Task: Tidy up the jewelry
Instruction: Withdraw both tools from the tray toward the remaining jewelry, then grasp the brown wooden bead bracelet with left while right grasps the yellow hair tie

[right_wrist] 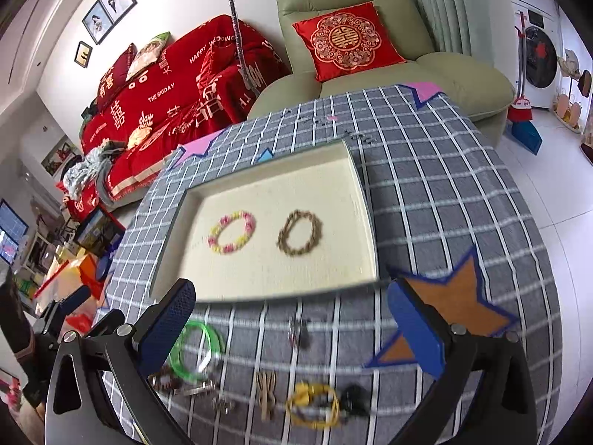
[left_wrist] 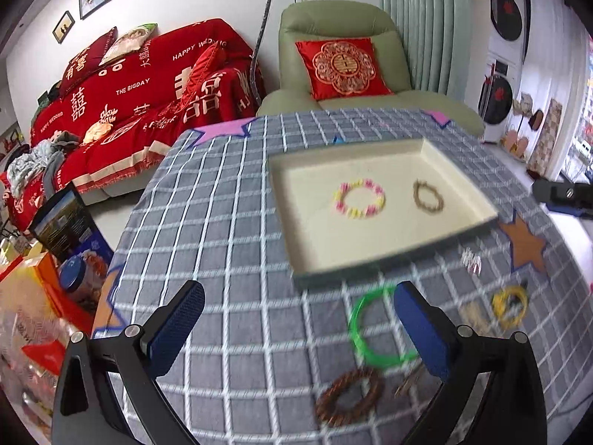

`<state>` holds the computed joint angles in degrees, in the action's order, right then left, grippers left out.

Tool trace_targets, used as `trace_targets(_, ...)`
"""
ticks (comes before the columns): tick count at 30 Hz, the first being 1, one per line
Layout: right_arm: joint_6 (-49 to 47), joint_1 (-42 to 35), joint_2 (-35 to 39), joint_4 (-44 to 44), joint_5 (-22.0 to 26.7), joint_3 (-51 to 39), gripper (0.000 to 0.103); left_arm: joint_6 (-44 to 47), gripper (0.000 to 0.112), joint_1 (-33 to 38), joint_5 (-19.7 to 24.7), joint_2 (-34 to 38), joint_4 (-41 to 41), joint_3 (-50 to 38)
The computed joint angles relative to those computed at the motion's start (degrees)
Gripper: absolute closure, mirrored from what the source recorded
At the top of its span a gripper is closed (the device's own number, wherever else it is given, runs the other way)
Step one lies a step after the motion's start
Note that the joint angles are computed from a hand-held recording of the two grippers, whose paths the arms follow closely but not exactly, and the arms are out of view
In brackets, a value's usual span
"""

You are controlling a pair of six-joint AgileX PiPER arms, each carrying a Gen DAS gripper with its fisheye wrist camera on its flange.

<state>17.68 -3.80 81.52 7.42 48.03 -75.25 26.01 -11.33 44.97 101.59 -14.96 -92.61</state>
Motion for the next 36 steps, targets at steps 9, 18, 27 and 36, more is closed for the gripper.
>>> trace_targets(9, 4.06, 1.56, -7.22, -3.91, 1.40, 9.83, 0.000, 3.93, 0.009, 2.78, -1.70, -2.26, -0.06, 9.28)
trace_targets(18, 6.65, 1.63, -11.71, -5.96, 2.19, 17.41, 0.000, 4.17, 0.009, 3.73, -1.85, -1.53, 1.25, 11.07)
trace_targets(27, 9.99, 5.73, -14.77, -3.11, 1.27, 22.92, 0.015, 10.01, 0.009, 4.08, -0.22, -2.14, -3.78, 11.98)
trace_targets(36, 12.70, 6.96, -12.45, -0.58, -2.78, 25.22, 0.033, 12.63, 0.015, 3.33, 1.75, -1.39, -5.61, 11.55)
